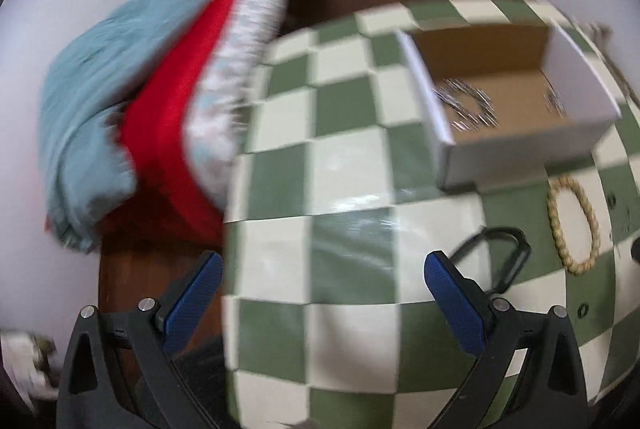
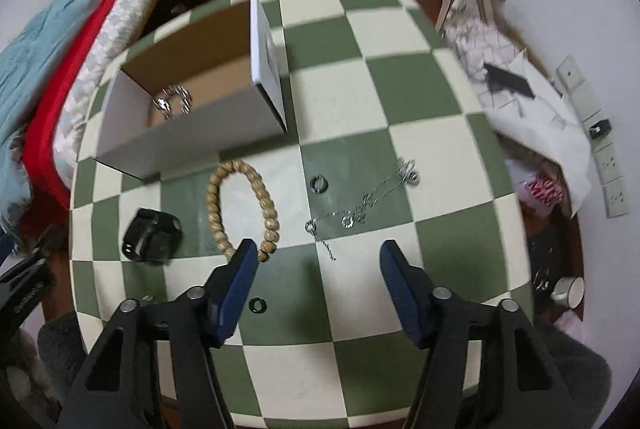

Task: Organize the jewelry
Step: 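Grasp the black band watch with the left tool while the right tool grasps the thin silver chain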

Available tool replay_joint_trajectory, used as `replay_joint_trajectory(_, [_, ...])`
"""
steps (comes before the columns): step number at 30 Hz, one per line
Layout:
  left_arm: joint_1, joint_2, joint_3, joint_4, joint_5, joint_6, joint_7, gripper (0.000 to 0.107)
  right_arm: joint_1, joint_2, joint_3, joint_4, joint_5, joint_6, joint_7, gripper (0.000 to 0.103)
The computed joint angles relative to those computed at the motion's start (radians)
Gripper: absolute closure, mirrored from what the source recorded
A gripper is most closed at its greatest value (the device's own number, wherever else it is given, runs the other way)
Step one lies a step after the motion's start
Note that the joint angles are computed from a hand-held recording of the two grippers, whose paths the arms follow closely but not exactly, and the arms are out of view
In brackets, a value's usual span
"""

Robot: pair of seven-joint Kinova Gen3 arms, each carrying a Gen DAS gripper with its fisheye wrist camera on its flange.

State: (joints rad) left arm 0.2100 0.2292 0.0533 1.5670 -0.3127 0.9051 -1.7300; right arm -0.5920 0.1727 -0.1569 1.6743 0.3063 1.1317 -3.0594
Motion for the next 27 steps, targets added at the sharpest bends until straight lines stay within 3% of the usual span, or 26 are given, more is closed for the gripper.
replay_joint_trajectory(5, [0.031,0.077,0.027,-0.027,-0.006,0.035,-0.102,0.006,0.019,0.003,0.015,0.051,-0.012,-0.047,-0.03,0.041])
replay_joint_trajectory(10, [0.036,0.109,0.029,-0.042,0.031,0.061,-0.157,0.024,0.043,-0.025,0.024,0.106,-0.002,-0.058,-0.077,0.041])
replay_joint_trajectory(13, [0.0,0.118,0.039,-0.076,0.12,0.104,-0.194,0.051,0.068,-0.05,0.023,0.147,-0.013,-0.08,-0.087,0.041])
replay_joint_trajectory(14, [-0.01,0.123,0.043,-0.09,0.142,0.127,-0.189,0.079,0.076,-0.057,0.021,0.159,-0.016,-0.091,-0.089,0.041])
replay_joint_trajectory(15, [0.0,0.125,0.028,-0.093,0.149,0.133,-0.182,0.094,0.083,-0.06,0.019,0.167,-0.019,-0.1,-0.088,0.041])
replay_joint_trajectory(21, [-0.004,0.1,0.007,-0.06,0.151,0.111,-0.137,0.1,0.077,-0.019,0.003,0.147,-0.002,-0.147,-0.048,0.041])
replay_joint_trajectory(27, [-0.021,0.066,0.0,-0.025,0.148,0.1,-0.099,0.102,0.005,0.103,0.032,0.037,0.067,-0.026,-0.051,0.039])
